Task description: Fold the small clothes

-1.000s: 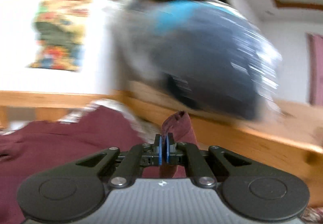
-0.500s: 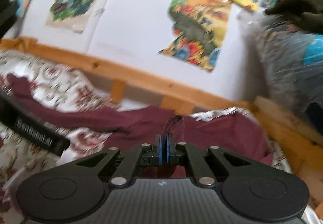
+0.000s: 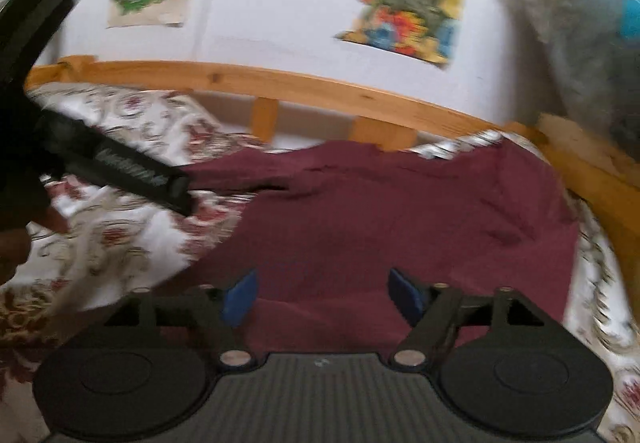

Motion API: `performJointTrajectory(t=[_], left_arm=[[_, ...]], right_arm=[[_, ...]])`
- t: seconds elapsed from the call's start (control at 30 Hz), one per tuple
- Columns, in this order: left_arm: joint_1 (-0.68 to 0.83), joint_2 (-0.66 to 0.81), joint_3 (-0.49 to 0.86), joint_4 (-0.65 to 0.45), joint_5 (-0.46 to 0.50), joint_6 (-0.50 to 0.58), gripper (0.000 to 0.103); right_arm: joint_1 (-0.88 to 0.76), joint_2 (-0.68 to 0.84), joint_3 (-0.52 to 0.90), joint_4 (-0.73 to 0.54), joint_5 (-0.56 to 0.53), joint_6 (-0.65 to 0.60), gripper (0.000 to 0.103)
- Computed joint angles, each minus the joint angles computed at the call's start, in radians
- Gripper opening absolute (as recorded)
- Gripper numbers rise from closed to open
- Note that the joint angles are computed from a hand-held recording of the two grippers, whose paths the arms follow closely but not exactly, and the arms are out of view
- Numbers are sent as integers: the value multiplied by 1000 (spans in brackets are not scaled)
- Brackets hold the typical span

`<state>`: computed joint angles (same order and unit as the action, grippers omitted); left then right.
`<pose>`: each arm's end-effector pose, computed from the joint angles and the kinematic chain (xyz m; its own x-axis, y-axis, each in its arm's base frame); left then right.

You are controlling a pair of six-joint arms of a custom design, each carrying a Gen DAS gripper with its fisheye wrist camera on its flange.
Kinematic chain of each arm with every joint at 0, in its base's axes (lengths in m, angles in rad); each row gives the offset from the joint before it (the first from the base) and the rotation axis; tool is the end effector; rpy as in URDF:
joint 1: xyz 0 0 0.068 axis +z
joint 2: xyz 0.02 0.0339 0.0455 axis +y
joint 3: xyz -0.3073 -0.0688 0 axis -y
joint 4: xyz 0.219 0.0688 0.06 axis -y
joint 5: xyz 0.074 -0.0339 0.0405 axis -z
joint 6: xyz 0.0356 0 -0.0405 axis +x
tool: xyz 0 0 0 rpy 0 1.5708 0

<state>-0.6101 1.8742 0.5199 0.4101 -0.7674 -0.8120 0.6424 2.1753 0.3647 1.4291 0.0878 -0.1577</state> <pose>0.2403 -0.1378 0.1251 -0.5139 -0.2780 -0.8116 -0.4276 0.9031 -0.0386 0.2441 0.1787 0.0986 -0.2109 -0.3532 -0.9115 -0.5719 0.8008 -0.1780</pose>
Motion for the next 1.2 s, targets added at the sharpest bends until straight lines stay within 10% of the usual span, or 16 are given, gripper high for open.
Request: performJointTrajectory(t=[0.27, 0.43, 0.87, 0.97, 1.07, 1.2], left_arm=[[-37, 222, 174, -70, 40, 101, 102], [-45, 296, 277, -216, 22, 118, 102], [102, 46, -15, -277, -139, 54, 102], [218, 3, -92, -163, -218, 284, 102], [360, 25, -235, 265, -234, 726, 102], [548, 67, -274, 511, -65, 1193, 102]], right_arm=[[-212, 55, 110, -105, -94, 138, 86], [-187, 99, 206, -237, 97, 46, 95], [-120, 156, 179, -148, 196, 3, 103], [-120, 152, 175, -140, 188, 17, 103], [-121, 150, 176, -141, 177, 25, 103], [-117, 154, 180, -142, 182, 21, 103]])
